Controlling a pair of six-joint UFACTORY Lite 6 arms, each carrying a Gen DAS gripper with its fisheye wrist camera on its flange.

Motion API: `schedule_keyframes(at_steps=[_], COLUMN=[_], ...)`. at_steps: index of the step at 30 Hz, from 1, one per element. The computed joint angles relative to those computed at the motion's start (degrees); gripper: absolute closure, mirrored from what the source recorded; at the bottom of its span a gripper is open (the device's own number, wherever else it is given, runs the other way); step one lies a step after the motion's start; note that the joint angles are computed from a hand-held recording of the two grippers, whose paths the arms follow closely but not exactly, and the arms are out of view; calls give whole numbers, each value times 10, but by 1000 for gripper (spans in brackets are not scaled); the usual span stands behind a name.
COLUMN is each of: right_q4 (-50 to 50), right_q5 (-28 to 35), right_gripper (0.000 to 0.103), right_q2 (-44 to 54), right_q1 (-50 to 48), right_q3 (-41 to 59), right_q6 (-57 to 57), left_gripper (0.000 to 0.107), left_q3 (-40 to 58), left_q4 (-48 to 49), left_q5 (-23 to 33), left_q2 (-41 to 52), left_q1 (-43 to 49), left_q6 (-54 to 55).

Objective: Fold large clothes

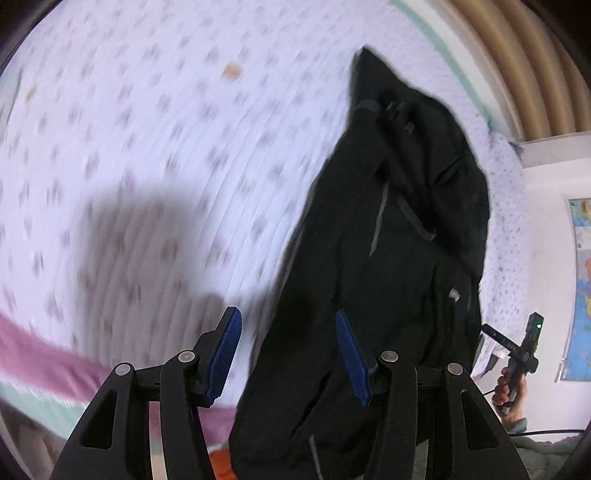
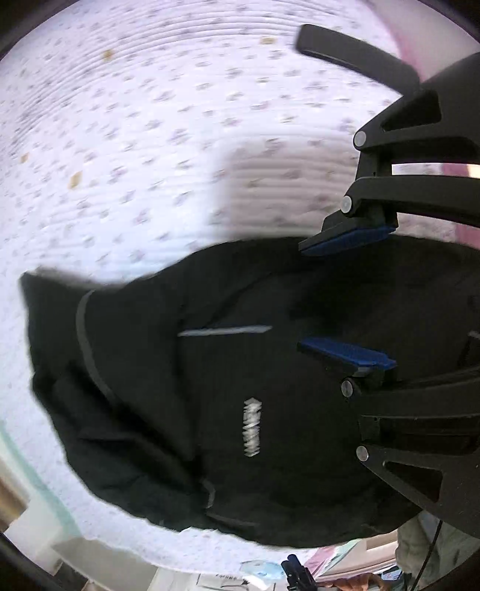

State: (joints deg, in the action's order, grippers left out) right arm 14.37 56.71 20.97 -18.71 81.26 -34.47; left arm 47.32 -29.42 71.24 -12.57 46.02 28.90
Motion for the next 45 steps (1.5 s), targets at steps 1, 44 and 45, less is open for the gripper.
schedule_keyframes(at_steps=[1,44,45], right_q4=[-2,-20,-23], right_q5=[-4,101,104], right_gripper=[53,61,63], right_q2=[-8,-230,-233], right_q1=[-2,-150,-154], right_q3=[-16,-330,-343], right_q6=[-2,-79,-74], left_gripper=[53,60,77], left_q3=[-23,-194,-192], left_q4=[8,-57,-57], left_q5=[-4,86,81], left_q2=[-7,-206,-211], left_q1=[11,-155,-160], left_q6=[9,-32,-40])
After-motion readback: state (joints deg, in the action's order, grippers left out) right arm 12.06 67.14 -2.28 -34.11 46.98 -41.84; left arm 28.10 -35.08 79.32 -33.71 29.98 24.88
